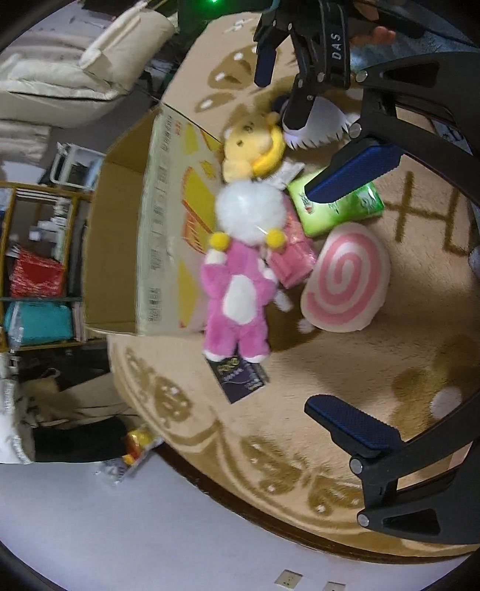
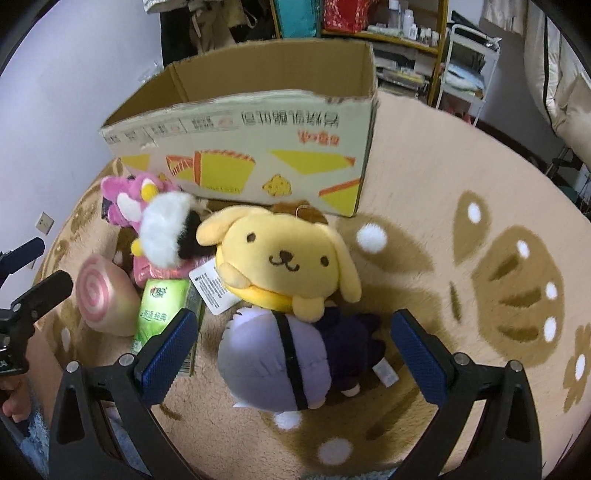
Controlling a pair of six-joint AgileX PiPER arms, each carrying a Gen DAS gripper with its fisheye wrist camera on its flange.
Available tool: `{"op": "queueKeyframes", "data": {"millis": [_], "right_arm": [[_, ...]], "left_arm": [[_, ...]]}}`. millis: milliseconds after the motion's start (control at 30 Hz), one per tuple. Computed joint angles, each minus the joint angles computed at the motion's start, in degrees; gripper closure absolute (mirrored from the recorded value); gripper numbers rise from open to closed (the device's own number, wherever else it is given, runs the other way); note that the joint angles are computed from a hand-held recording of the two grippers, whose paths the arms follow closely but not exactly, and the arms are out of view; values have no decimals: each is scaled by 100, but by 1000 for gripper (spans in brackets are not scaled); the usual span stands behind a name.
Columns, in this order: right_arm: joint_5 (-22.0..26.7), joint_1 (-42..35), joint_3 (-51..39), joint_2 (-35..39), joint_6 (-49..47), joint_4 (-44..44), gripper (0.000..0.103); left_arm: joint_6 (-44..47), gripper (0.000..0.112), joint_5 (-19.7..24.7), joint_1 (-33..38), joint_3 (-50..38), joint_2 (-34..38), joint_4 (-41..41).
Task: Organize soft objects
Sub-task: 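Lower the left tool to the swirl cushion while the right tool lowers to the lavender plush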
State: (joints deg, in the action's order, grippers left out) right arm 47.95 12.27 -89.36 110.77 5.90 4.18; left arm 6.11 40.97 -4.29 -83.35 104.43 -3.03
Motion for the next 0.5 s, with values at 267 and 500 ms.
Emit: {"op": "queueKeyframes", "data": {"millis": [267,500], "right_arm": [[311,40,-213,208,-46,-3,0],[354,80,-218,295,17,0,0]], "left_arm": [[-374,10,778,-173,-604,555,559],[-474,10,1108,-446,-946,901,919]]}}
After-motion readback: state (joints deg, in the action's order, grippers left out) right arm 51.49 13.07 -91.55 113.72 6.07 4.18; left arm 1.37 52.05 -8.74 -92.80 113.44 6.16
